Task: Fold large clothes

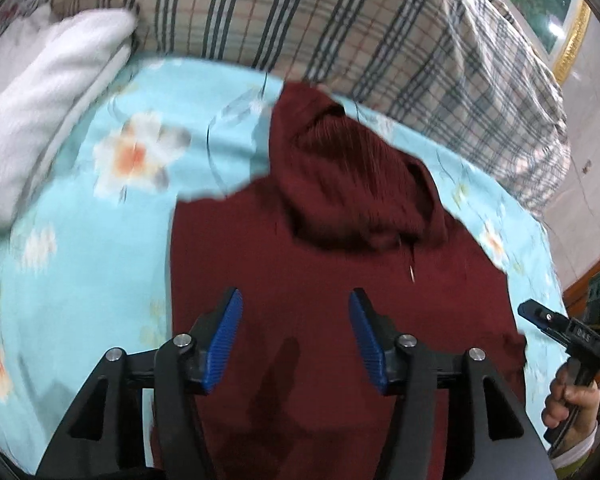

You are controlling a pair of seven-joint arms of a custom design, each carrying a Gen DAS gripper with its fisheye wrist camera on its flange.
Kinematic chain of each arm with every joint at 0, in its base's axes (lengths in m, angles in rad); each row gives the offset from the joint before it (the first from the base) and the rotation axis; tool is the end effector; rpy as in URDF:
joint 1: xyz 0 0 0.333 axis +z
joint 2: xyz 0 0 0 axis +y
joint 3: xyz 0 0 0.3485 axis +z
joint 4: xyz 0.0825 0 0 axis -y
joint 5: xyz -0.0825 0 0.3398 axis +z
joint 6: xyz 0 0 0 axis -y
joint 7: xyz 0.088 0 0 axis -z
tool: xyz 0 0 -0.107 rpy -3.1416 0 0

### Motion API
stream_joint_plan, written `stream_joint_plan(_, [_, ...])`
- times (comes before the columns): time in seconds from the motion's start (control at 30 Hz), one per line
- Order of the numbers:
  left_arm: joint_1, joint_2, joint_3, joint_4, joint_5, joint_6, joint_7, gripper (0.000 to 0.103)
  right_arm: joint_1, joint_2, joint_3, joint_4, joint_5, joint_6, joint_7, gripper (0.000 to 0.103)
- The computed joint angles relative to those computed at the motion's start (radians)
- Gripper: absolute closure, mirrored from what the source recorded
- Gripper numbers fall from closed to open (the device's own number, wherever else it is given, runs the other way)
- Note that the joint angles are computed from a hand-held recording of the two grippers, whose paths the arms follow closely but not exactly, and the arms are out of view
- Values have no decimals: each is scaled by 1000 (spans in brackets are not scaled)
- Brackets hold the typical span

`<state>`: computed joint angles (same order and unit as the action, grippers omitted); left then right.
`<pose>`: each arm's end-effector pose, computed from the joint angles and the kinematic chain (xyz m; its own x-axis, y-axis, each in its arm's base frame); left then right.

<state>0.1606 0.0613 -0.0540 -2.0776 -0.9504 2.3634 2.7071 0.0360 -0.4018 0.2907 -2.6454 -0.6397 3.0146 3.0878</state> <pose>0.5448 0.0487 0.4823 -0.4695 -0.8240 0.3172 -0.7657 0.2010 -0.6110 0.3513 0.1767 0.5000 -0.3489 -0.8304 -0.4345 -0.6049 0.5536 -0.5724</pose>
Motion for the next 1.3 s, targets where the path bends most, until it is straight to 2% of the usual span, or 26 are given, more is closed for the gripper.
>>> stream_joint_plan(0.07, [-20, 51, -15, 72, 30, 39, -56, 39, -7, 56, -27, 53, -13, 11, -49, 58])
stream_joint_plan(0.13, [-32, 109, -28, 154, 78, 35, -127, 39, 37, 138, -100, 129, 16, 13, -159, 58])
stream_joint_plan(0.23, [-55, 230, -50, 322, 187, 28, -254, 37, 127, 276, -204, 277, 130, -8, -396, 58])
stream_joint_plan(0.3, [-66, 297, -63, 411, 258, 30, -316, 34, 152, 362, -238, 386, 204, -42, -544, 58])
stream_joint_plan(0.33, [-71, 333, -69, 462, 292, 20, -348, 33, 154, 403, -245, 441, 222, -64, -603, 58])
stream_joint_plan(0.43, [-88, 436, -81, 605, 393, 2, -437, 33, 137, 528, -238, 592, 385, -99, -836, 58])
stream_joint_plan(0.5, [-90, 493, -96, 683, 436, -18, -473, 34, 99, 611, -198, 693, 516, -129, -991, 58])
stream_joint_plan(0.57, [-94, 533, -107, 733, 476, -30, -491, 37, 50, 676, -138, 763, 648, -154, -1136, 58])
stream_joint_plan(0.6, [-92, 548, -114, 749, 489, -32, -487, 47, 51, 708, -136, 801, 667, -183, -1165, 58])
stream_joint_plan(0.63, [-90, 558, -124, 759, 497, -31, -475, 70, 77, 724, -165, 821, 644, -207, -1152, 58])
stream_joint_plan(0.7, [-90, 567, -137, 766, 517, -34, -451, 98, 157, 743, -255, 849, 530, -256, -1062, 84])
stream_joint_plan(0.73, [-92, 557, -139, 747, 519, -6, -441, 98, 168, 734, -269, 834, 510, -241, -1032, 96])
stream_joint_plan(0.77, [-88, 531, -149, 700, 510, 49, -412, 99, 178, 714, -282, 801, 491, -200, -998, 96])
stream_joint_plan(0.87, [-56, 446, -189, 583, 441, 145, -325, 99, 271, 605, -405, 677, 273, -74, -756, 96])
stream_joint_plan(0.9, [-38, 412, -204, 545, 403, 164, -288, 99, 316, 553, -465, 633, 143, -49, -617, 96])
stream_joint_plan(0.93, [-24, 384, -216, 516, 364, 170, -251, 99, 339, 512, -498, 605, 33, -40, -509, 96])
stream_joint_plan(1.0, [23, 295, -247, 427, 244, 174, -132, 99, 359, 406, -525, 543, -237, -51, -252, 96])
stream_joint_plan(1.1, [85, 143, -273, 271, 33, 146, 97, 99, 314, 233, -447, 420, -525, -86, 31, 96])
stream_joint_plan(1.23, [104, -26, -225, 70, -152, 62, 303, 99, 268, 53, -306, 248, -636, -171, 211, 96])
stream_joint_plan(1.3, [82, -89, -202, -38, -208, 85, 386, 99, 251, -16, -232, 163, -659, -208, 286, 96])
